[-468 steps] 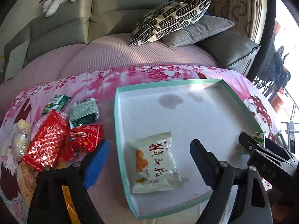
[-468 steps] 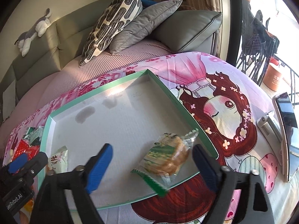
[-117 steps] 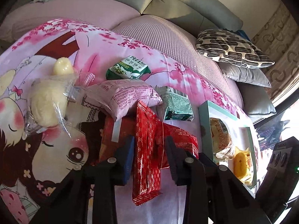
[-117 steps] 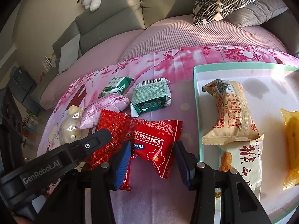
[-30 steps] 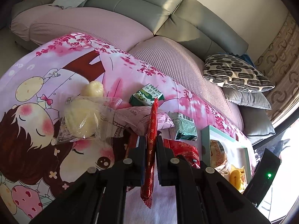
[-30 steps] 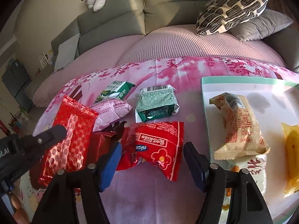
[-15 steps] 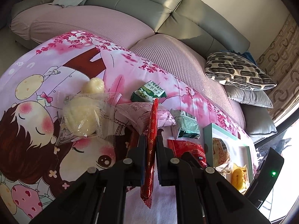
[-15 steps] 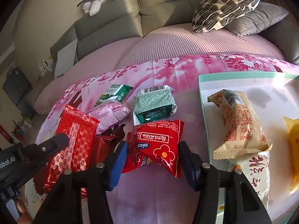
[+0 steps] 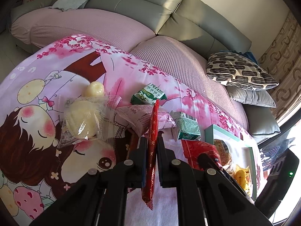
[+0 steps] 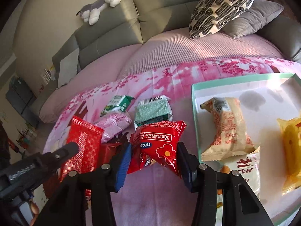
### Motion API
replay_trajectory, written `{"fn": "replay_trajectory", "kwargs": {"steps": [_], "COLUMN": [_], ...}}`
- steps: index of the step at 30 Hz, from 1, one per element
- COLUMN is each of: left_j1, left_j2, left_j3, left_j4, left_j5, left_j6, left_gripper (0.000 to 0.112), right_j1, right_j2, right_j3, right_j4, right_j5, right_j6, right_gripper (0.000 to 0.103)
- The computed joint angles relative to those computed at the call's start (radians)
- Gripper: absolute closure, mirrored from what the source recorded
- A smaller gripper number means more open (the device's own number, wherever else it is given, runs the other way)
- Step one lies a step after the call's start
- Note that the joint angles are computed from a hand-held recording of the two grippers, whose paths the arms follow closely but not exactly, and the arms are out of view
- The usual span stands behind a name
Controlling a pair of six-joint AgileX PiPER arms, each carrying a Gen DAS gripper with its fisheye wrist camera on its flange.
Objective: Organize snacks
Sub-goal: 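Close both grippers firmly on the red bags while holding them at the pile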
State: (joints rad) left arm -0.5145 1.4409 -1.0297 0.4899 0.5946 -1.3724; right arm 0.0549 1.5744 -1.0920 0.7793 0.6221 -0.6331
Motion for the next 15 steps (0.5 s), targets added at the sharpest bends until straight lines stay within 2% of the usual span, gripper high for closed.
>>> {"fn": "replay_trajectory", "kwargs": {"steps": [11,15], "left_j1": [-0.066,-0.077], "left_j2": [-0.008,0.013], "left_j3": [-0.052,-0.075], "left_j4": [0.106,0.1], "left_j5": [0.049,0.06], "left_j6": [-0.068,-0.052], "left_gripper": [0.102,0.102], "right_j1": [-0.029,-0.059], "right_j2": [-0.04,-0.048], "right_j3": [-0.011,-0.014], "right_j4": [0.0,0.007], "right_j5": [0.032,0.042], "right_j6": [-0.002,-0.012], "right_gripper": [0.052,0.052]}}
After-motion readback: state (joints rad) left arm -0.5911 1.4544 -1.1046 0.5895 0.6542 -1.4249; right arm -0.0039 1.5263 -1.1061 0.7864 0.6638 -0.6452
